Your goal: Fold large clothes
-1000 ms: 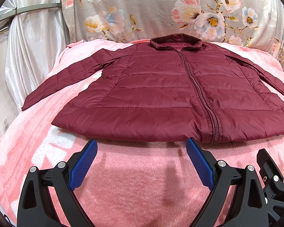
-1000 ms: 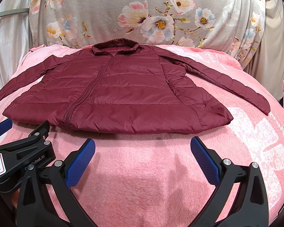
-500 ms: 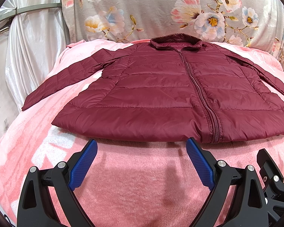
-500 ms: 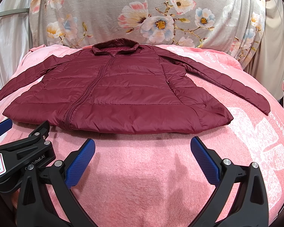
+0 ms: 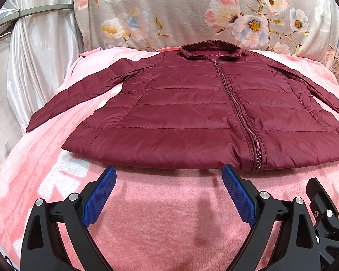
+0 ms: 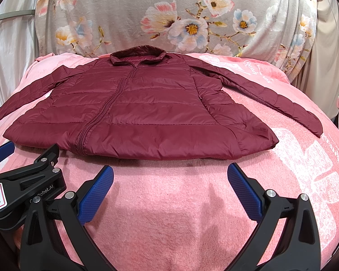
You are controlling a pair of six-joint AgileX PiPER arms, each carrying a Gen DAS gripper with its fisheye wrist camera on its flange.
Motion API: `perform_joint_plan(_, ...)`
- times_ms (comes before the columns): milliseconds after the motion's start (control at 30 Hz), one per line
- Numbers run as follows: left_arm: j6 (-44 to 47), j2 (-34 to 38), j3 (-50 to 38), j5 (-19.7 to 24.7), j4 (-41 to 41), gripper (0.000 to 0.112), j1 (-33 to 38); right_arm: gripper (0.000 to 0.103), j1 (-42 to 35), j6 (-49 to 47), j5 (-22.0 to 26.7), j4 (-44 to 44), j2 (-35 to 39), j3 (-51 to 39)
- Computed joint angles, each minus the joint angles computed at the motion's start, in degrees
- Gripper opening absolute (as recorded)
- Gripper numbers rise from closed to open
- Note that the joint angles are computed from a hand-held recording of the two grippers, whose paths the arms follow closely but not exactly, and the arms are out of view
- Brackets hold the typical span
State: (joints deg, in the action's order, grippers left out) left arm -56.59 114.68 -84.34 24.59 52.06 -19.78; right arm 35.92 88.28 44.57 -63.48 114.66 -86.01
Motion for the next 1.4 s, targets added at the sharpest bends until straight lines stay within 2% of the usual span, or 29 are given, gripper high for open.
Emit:
perform_joint_plan(667, 0.51, -0.04, 0.00, -0.29, -0.61, 0.092, 0.14, 0.098, -0.10, 0.09, -0.42, 0.11, 0.11, 0.13)
perform_joint_plan(767, 0.85, -0.28, 0.46, -1.28, -1.39, 0.093, 0.49, 0.098, -1.30, -0.96, -3.06, 2.64, -0.30, 0.67)
perform_joint_plan(833, 1.13, -0.75, 1.45, -2.50, -2.20, 0.093, 1.28, 0.098, -3.41, -2.41, -7.05, 6.31, -1.40, 1.95)
perform_joint_plan(933, 3.56, -1.68, 2.13, -3.77, -5.23, 0.093, 2.57, 0.098, -8.43, -6.00, -13.74, 13.73, -4.37, 5.31)
perform_joint_plan(1100, 11.14, -2.52, -1.52, -1.34, -10.59, 0.093, 3.84, 0.098, -18.30, -7.15, -13.43, 15.32, -9.31, 8.52)
perform_joint_plan(1200, 22.73, -1.58, -7.45, 0.91, -21.80, 0.093, 5.81, 0.098, -29.97, -13.90, -18.07, 25.94, -11.12, 9.71)
perform_joint_plan(1300, 30.29, 2.22, -17.29, 7.38, -28.55, 0.093, 7.00, 0.098, -39.72, -24.79, -23.65, 39.70, -11.08, 10.40)
perform_joint_plan(1400, 34.46, 7.60, -28.15, 14.31, -32.12, 0.093, 8.09, 0.098, -47.84, -37.10, -23.70, 53.92, -8.14, 7.25)
